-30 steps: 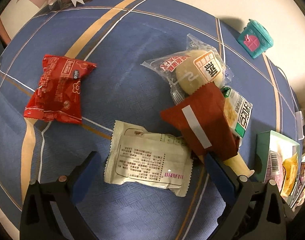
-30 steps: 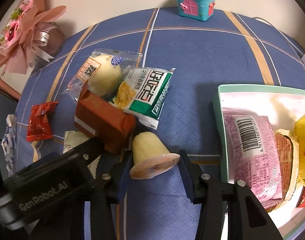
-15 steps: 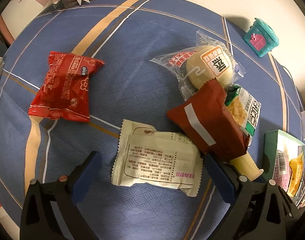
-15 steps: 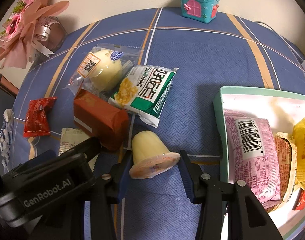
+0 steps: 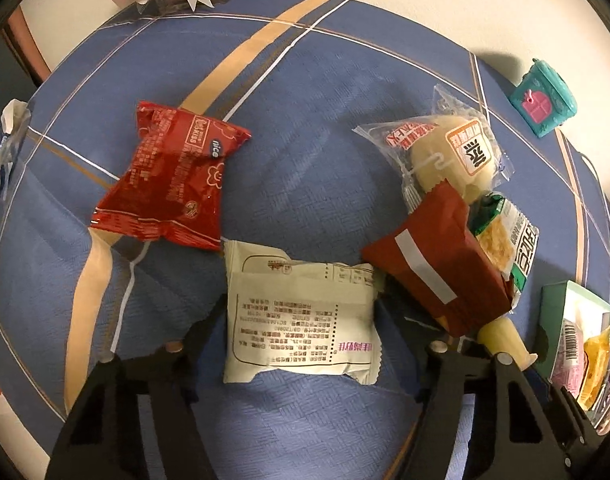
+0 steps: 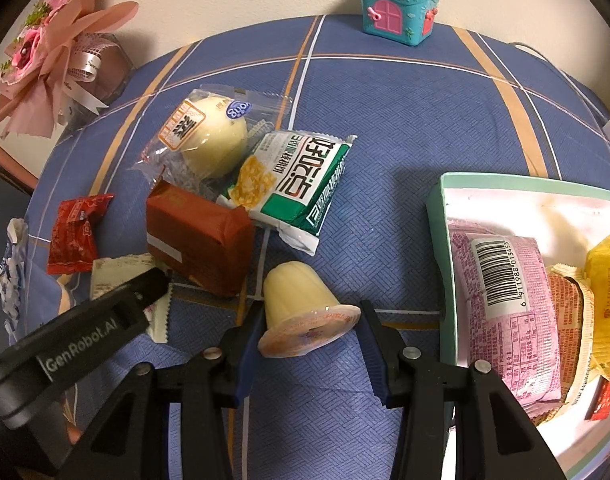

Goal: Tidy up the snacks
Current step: 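Grasp the white wrapped pastry with the left tool while the right tool grasps the pudding cup, then carry the white pastry and pudding cup into the tray, opening both tools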

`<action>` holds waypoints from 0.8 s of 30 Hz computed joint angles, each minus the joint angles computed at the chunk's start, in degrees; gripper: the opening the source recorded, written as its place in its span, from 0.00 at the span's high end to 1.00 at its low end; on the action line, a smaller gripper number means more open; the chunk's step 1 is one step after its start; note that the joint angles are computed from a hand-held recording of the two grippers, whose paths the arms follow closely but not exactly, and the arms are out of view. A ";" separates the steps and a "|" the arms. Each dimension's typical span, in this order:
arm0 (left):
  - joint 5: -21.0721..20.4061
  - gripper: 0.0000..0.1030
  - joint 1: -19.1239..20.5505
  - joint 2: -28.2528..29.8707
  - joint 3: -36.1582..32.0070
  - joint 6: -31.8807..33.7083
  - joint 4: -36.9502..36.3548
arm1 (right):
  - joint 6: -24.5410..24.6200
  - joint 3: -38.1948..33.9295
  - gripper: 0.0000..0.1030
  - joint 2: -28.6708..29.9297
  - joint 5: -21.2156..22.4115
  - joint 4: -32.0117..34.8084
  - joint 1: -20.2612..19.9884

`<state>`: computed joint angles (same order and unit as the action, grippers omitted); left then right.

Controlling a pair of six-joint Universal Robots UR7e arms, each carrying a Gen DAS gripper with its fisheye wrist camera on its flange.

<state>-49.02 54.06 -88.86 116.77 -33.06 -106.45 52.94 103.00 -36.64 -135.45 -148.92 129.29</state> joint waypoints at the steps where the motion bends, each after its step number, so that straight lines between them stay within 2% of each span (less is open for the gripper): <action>1: -0.10 0.34 0.28 0.40 -0.78 0.20 0.05 | -0.03 -0.09 0.53 -0.06 -0.01 0.30 0.04; 12: -1.80 0.44 -0.05 -0.12 -2.31 0.39 0.76 | 1.40 -0.10 0.54 -0.81 0.23 2.60 0.32; 16: -1.03 0.58 -1.19 -0.87 -2.29 -0.03 0.52 | 1.71 0.33 0.54 -2.01 -0.29 2.89 0.91; 24: -1.33 0.57 -0.99 -1.29 -2.12 -0.56 0.91 | 2.21 0.94 0.54 -3.87 -1.33 3.49 2.30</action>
<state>-50.36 53.07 -90.15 114.65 -33.62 -105.54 55.15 103.94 -40.51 -136.78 -145.43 131.58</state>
